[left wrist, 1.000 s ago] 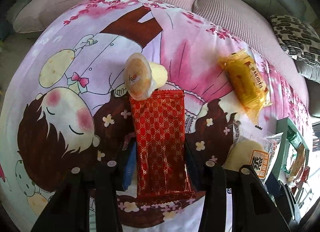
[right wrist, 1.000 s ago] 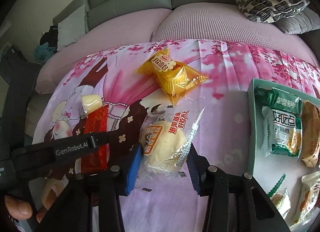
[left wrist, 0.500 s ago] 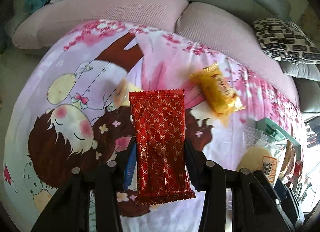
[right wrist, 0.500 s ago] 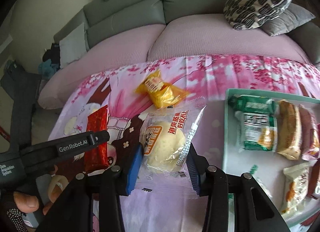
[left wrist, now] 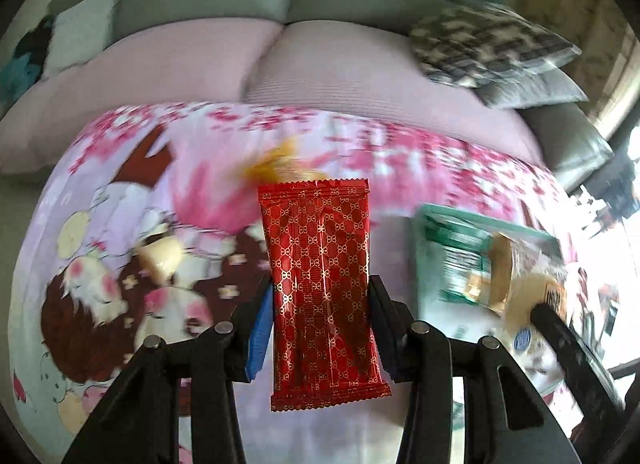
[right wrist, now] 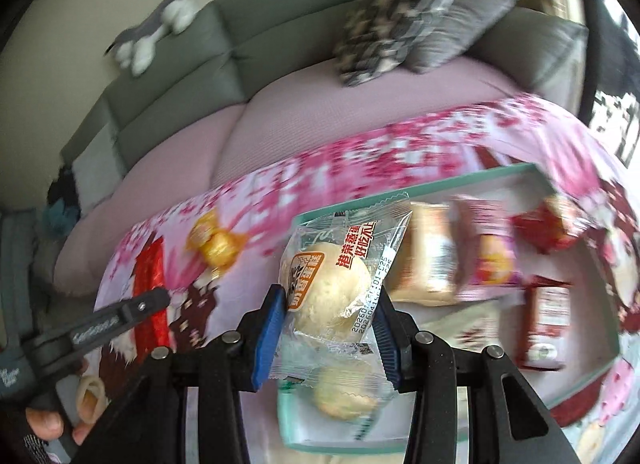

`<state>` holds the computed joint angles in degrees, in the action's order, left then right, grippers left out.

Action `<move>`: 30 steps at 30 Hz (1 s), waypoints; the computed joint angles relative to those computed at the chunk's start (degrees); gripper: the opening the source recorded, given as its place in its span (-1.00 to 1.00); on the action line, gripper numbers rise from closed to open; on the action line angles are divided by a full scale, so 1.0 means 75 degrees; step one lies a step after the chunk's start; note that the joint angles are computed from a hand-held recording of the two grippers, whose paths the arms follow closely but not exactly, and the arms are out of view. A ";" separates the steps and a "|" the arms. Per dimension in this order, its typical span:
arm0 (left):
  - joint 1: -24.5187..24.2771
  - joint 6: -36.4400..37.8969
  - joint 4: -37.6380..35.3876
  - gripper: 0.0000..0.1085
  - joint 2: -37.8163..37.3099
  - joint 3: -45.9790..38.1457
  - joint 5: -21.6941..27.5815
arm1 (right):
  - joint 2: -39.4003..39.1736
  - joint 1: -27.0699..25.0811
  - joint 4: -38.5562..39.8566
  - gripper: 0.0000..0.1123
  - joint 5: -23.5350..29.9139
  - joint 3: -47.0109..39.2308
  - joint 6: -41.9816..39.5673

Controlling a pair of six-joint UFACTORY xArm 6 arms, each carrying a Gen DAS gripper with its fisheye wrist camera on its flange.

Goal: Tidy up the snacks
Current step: 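Carry the red wafer pack with the left tool while the right tool carries the bun pack to the tray, then open the left tool to drop the red pack in the tray while the right tool releases the bun pack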

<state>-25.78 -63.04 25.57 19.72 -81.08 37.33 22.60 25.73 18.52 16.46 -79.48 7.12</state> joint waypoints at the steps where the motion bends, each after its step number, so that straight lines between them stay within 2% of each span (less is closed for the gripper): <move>1: -0.0085 0.0139 -0.0044 -0.14 0.0096 -0.0133 -0.0019 | -0.0105 -0.0165 -0.0288 -0.18 -0.0089 0.0168 0.0361; 5: -0.0519 0.0930 -0.0313 -0.14 0.0647 -0.0874 -0.0029 | -0.0378 -0.0722 -0.1642 -0.18 -0.0213 0.0601 0.1837; 11: -0.0970 0.1790 -0.0566 -0.14 0.1386 -0.1805 0.0041 | -0.0573 -0.1233 -0.1439 -0.18 -0.0249 0.0943 0.2052; 17: -0.1127 0.2148 -0.0702 -0.14 0.1829 -0.2259 0.0180 | -0.0544 -0.1288 -0.0706 -0.18 -0.0157 0.0955 0.1492; 30: -0.1090 0.1988 -0.0441 -0.14 0.2111 -0.2445 -0.0140 | -0.0313 -0.1162 -0.0248 -0.18 0.0109 0.0739 0.0981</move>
